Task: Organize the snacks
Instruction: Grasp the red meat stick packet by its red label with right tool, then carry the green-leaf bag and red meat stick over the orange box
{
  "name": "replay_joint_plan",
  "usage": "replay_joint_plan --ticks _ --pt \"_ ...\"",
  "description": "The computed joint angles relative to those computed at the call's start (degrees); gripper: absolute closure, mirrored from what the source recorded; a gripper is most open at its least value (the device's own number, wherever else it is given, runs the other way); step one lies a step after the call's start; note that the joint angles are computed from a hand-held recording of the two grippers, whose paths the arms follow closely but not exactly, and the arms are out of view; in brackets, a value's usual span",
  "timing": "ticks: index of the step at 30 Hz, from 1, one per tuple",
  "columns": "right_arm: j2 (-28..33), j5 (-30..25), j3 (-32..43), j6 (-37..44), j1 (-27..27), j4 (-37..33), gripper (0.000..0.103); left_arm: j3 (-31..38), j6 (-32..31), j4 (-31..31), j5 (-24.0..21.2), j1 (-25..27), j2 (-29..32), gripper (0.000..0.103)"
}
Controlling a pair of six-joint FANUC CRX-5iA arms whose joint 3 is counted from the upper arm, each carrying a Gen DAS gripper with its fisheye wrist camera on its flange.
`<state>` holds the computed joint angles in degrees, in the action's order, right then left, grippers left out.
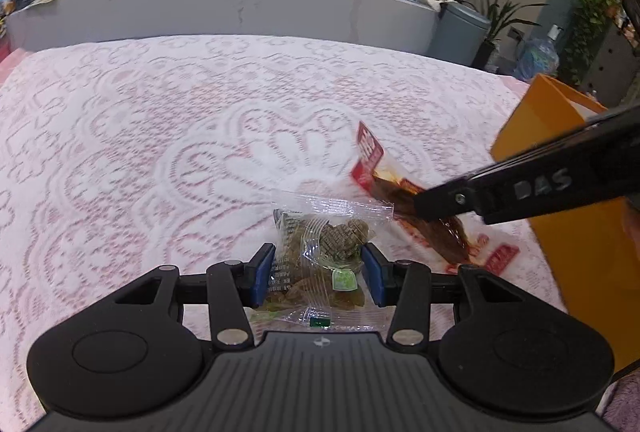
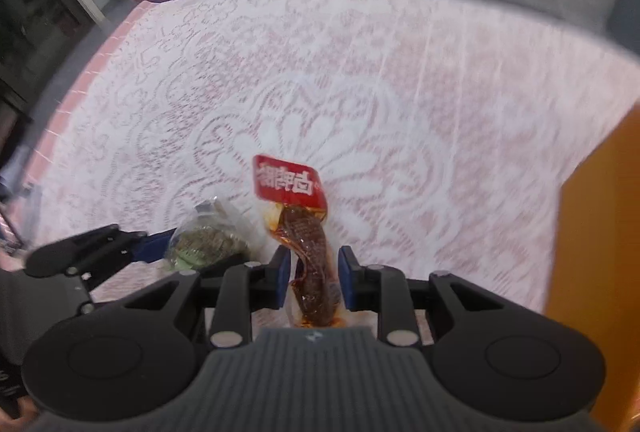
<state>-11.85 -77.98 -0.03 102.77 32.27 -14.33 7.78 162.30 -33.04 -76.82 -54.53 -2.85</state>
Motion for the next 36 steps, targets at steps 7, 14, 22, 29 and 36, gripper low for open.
replay_joint_plan --ticks 7,14,22,29,36 --pt "2.2 -0.5 1.3 1.3 -3.1 -1.5 0.088 -0.7 -1.6 2.0 7.4 2.5 0.6 0.051" --pt "3.7 -0.8 2.0 1.7 -5.2 -3.4 0.082 1.5 -3.1 2.9 4.6 3.0 2.4 0.051" --pt "2.7 -0.2 0.6 1.8 -6.3 -6.9 0.087 2.0 -1.8 1.7 -1.0 1.0 1.8 0.051" --pt "-2.0 2.5 -1.9 0.0 -3.9 -3.7 0.087 5.0 -1.4 1.0 -5.9 -1.2 2.2 0.051" --pt "-10.6 2.5 -6.0 2.1 -4.5 -4.7 0.088 8.0 0.0 -0.2 -10.1 -4.5 2.3 0.051"
